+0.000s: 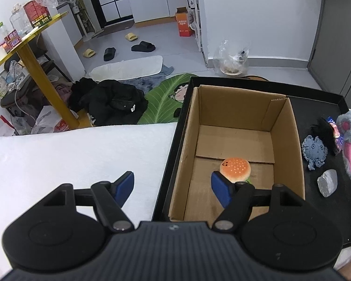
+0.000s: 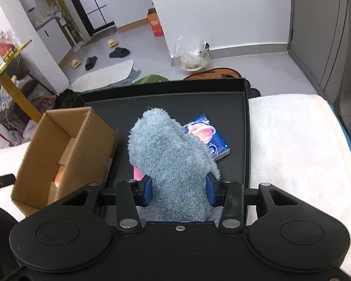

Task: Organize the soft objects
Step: 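Lift the grey fluffy plush into the box with the right tool and release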

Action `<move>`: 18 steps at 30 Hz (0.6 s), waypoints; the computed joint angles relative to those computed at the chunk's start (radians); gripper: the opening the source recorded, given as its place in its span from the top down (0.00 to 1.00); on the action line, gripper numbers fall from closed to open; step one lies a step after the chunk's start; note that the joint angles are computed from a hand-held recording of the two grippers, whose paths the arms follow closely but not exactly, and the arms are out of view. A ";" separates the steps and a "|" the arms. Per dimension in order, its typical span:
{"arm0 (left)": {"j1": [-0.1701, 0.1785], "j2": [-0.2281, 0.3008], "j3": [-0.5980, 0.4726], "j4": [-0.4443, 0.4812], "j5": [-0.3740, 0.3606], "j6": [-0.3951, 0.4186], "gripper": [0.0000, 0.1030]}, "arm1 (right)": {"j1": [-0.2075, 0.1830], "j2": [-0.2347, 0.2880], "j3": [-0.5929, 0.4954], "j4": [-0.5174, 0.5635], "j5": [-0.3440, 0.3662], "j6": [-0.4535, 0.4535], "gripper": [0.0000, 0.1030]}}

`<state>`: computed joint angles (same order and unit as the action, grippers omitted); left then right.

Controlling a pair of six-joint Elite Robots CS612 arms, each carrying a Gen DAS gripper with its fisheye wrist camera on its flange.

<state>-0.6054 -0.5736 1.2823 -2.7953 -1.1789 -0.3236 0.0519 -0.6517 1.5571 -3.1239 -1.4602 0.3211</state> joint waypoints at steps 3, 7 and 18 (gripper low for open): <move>0.003 0.001 0.007 -0.019 -0.003 -0.010 0.31 | 0.003 -0.007 0.005 -0.020 -0.009 -0.002 0.59; 0.008 0.006 0.007 -0.033 -0.022 -0.012 0.31 | 0.006 -0.012 0.008 -0.042 -0.008 0.007 0.59; 0.022 0.008 0.014 -0.060 -0.078 -0.025 0.31 | 0.023 -0.005 -0.003 -0.049 -0.007 0.044 0.59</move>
